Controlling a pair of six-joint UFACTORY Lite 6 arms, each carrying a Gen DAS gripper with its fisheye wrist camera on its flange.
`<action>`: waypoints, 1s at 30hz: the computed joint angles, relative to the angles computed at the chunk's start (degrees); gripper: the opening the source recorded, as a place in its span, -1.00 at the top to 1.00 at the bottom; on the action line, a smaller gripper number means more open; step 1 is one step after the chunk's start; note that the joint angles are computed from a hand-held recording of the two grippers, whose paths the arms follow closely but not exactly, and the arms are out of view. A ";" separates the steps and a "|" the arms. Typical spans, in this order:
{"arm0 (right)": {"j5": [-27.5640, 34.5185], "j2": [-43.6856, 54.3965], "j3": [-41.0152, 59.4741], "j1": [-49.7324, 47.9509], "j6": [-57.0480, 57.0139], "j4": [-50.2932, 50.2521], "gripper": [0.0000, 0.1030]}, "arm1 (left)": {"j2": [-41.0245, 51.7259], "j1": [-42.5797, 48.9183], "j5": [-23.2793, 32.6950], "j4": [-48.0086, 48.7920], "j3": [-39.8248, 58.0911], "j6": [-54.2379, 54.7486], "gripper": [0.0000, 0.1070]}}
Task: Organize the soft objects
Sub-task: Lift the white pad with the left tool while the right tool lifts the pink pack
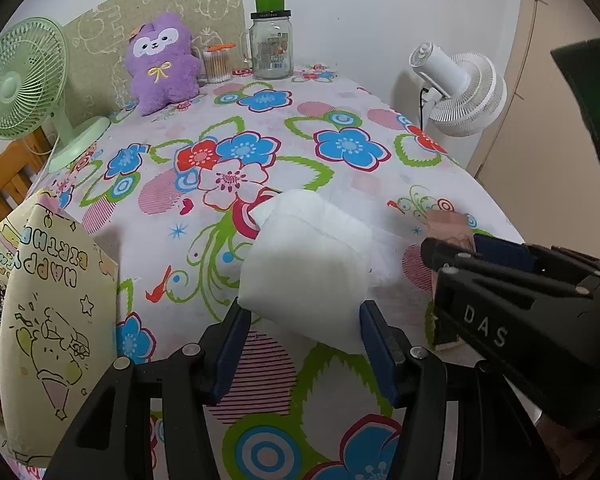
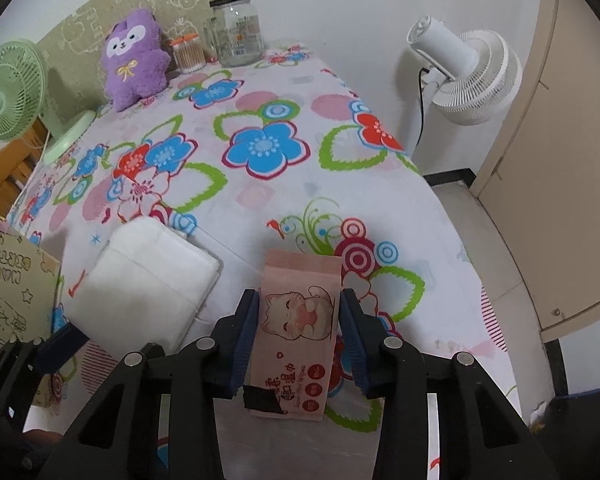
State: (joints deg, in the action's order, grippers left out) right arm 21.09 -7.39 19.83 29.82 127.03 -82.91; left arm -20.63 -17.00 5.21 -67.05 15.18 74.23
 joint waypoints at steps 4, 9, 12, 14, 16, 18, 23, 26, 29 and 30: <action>1.55 -2.67 0.33 0.79 -4.52 4.13 0.15 | -1.16 0.52 0.68 4.92 0.07 -4.68 -0.08; 3.09 -4.97 1.06 1.68 -8.55 7.69 0.15 | -3.50 1.44 1.90 13.56 0.21 -13.13 -0.06; 4.33 -6.24 1.72 2.67 -11.08 10.07 0.16 | -5.41 2.25 2.83 19.31 0.31 -18.74 -0.04; 5.34 -6.97 2.16 3.53 -12.27 11.35 0.16 | -6.51 3.00 3.51 21.08 0.29 -20.23 -0.04; 6.12 -7.59 2.40 4.25 -13.04 12.32 0.16 | -7.37 3.39 3.96 22.81 0.24 -21.74 -0.04; 6.78 -8.31 2.41 4.84 -13.66 13.18 0.16 | -7.91 3.71 4.22 23.40 0.16 -22.14 -0.04; 7.09 -8.93 2.20 5.14 -14.11 13.92 0.16 | -7.32 4.05 4.41 22.36 0.17 -20.64 -0.04; 6.72 -9.49 1.69 4.41 -14.22 13.83 0.16 | -5.60 3.85 3.79 17.87 0.59 -16.37 -0.04; 6.13 -9.68 1.43 3.64 -14.31 13.33 0.16 | -3.00 3.53 3.17 12.12 1.57 -10.90 -0.09; 6.11 -9.69 1.41 3.61 -14.37 13.30 0.16 | -2.04 3.41 2.98 10.63 2.00 -9.53 -0.22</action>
State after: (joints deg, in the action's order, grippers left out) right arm 27.19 -17.08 21.24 33.43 112.66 -69.61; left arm -22.67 -13.59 8.19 -56.43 17.18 64.70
